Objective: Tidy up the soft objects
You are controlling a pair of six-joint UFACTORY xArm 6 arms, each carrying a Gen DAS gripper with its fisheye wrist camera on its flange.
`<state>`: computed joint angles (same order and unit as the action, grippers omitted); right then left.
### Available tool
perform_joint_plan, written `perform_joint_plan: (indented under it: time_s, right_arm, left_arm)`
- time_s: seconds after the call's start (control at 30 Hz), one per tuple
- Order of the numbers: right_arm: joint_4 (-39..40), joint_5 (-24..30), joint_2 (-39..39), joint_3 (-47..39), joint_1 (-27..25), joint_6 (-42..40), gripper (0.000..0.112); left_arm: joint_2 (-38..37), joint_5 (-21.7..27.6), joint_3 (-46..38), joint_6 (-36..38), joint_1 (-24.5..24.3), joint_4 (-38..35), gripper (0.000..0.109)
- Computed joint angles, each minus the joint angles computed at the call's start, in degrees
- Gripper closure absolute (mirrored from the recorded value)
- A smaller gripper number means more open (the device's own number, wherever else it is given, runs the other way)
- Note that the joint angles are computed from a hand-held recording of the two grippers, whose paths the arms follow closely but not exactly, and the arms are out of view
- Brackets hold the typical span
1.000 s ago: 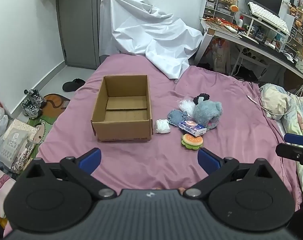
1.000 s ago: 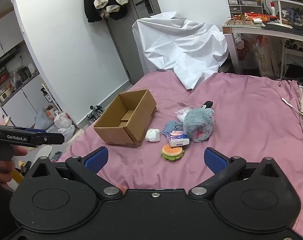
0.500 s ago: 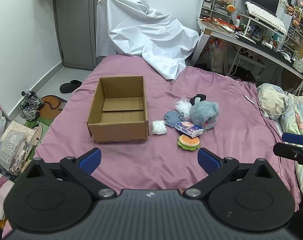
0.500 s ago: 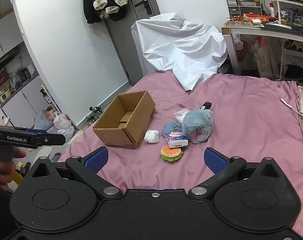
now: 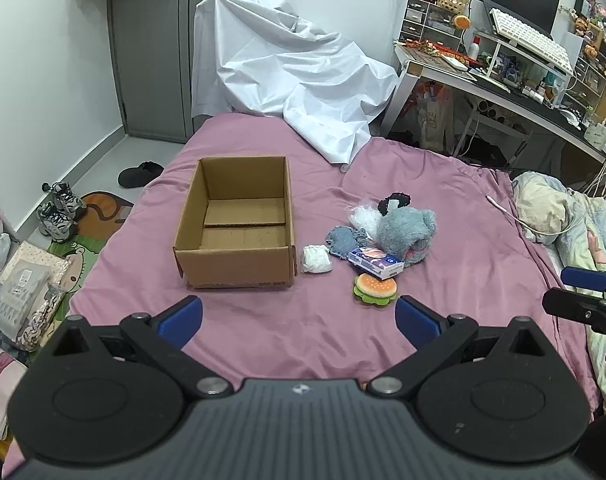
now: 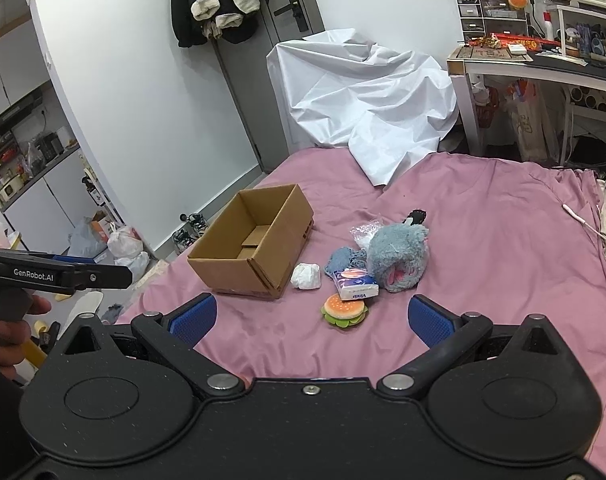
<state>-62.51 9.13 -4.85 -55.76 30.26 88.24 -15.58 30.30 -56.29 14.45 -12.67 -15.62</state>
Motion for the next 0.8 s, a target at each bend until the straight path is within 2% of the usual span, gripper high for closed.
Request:
perform_joint_plan:
  time_s: [0.8]
  right_arm:
    - [-0.2,0.4,0.3,-0.5,0.2,0.0,0.009]
  left_arm:
    - [-0.7,0.1,0.3,0.3,0.4,-0.5,0.007]
